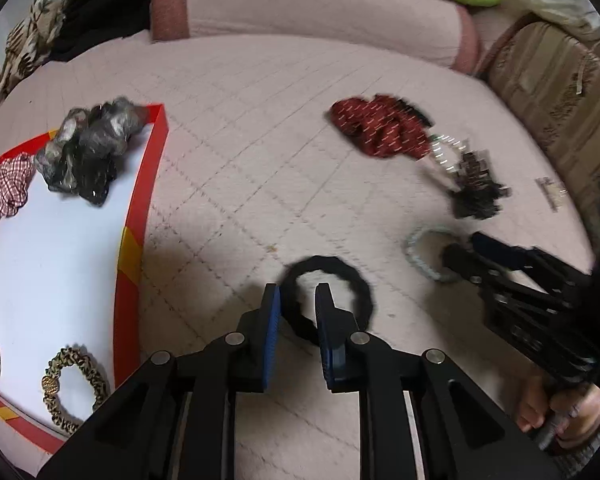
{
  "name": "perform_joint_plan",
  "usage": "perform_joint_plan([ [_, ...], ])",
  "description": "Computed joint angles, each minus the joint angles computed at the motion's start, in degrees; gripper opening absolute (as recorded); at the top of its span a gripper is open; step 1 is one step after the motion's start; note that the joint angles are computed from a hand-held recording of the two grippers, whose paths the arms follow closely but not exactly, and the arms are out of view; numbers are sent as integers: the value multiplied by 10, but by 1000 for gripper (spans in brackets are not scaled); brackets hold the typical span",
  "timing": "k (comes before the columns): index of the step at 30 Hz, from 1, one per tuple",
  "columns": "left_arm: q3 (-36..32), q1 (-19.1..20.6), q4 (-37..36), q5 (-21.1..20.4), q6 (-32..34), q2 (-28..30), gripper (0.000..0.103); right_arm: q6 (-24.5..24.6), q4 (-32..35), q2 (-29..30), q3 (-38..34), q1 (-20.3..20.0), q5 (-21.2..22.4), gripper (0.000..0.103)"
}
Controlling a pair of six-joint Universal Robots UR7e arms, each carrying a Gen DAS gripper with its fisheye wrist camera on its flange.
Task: Organize jewelry
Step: 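Grasp the jade bead bracelet with the right tool while the left tool holds the black scrunchie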
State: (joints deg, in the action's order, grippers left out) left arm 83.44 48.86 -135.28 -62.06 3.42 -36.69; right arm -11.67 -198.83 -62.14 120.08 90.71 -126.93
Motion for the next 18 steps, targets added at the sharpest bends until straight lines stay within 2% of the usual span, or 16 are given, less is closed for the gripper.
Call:
perform_joint_plan([
  [2,3,1,-3,-2,5,4,21,-8,-7,7,-2,3,-11,48],
  [3,10,-1,-16,-2,14,3,25,-12,-9,12,-5,6,-22,41],
  [4,13,-1,-20,-6,17,3,33,-14,-10,15,-8,8,-28,37],
  [5,16,-2,-27,-10,17,4,37,-15,-10,15,-8,9,-33,26],
  [6,19,-3,-36,-6,16,6,37,-15,-10,15,-7,9,-36,14],
  [8,26,-10,-50,11,21,10,37,-7,-8,8,-1,10,-35,7],
  [9,31,-14,-58,21,28,10,32,-1,-6,3,3,9,-32,7],
  [10,35,-16,-61,22,30,8,11,9,-6,-4,9,10,-28,7],
  [18,72,-23,-81,-9,2,-32,9,34,-48,-32,47,35,-40,7],
])
